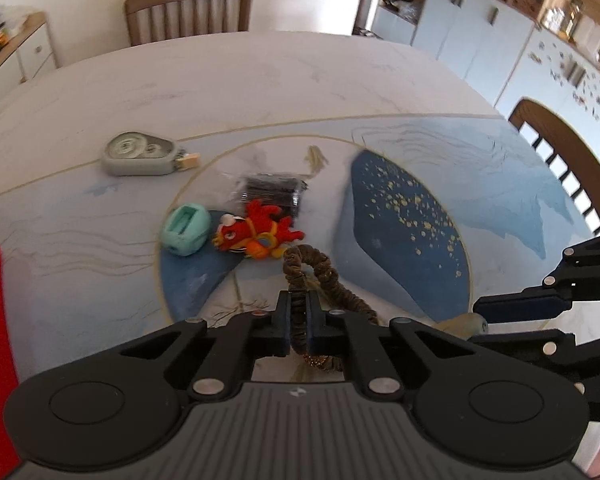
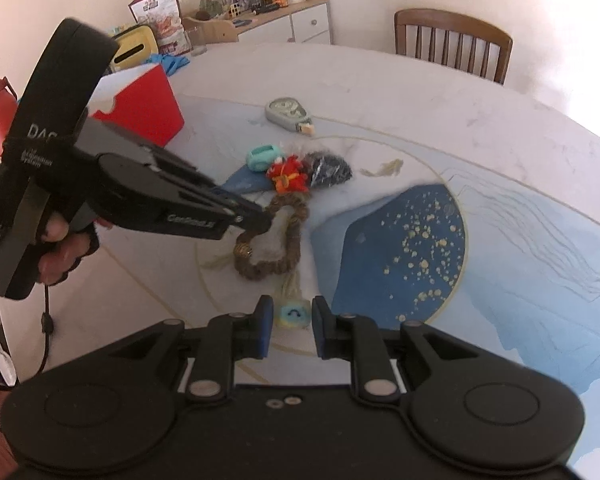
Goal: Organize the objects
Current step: 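Lower the left gripper onto the brown braided cord and close it, then carry the brown cord and cream cylinder into the red box with both grippers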
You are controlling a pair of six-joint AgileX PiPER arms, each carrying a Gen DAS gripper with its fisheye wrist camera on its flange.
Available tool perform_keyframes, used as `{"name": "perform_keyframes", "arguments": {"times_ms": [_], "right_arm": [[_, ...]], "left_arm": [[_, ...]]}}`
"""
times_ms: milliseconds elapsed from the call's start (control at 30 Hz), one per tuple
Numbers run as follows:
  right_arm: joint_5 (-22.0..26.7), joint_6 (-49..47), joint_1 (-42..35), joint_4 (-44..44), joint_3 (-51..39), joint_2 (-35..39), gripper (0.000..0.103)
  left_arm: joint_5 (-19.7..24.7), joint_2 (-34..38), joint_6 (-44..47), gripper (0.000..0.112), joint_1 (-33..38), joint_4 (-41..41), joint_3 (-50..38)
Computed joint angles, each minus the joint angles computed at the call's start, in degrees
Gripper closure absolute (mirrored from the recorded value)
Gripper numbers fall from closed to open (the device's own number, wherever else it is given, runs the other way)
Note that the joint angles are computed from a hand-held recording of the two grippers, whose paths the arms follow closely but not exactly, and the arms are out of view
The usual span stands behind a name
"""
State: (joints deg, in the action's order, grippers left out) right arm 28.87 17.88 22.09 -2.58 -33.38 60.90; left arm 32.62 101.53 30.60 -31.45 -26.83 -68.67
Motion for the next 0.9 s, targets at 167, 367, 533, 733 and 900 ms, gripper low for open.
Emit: {"name": "perform_keyframes", "arguments": {"times_ms": [167, 367, 533, 733, 900], "right_arm": [[2.07, 6.72, 2.31, -5.50, -2.33, -0.92, 0.084], [3.46, 11.28, 4.02, -8.49, -5.76, -1.60, 0.084], [4.18, 16.83, 7.53, -13.33, -10.31, 0.69, 0.084], [4.82, 21.40, 12.20, -18.40, -17.69, 6.30, 0.084], [5.09, 22.77, 15.15, -20.90, -25.04, 12.09, 0.084]], "left_arm": [[2.41, -3.69, 2.98, 0.106, 3.03, -3.29, 1.28], [5.56, -8.29, 6.24, 0.106, 6.98, -6.77, 2.09], [9.86, -11.62, 8.97, 0.106, 12.16, -8.71, 1.85], [15.92, -14.12, 12.91, 0.106, 19.39, -9.32, -0.55], [20.40, -14.29, 16.98, 0.106, 26.51, -11.38, -3.58]]}}
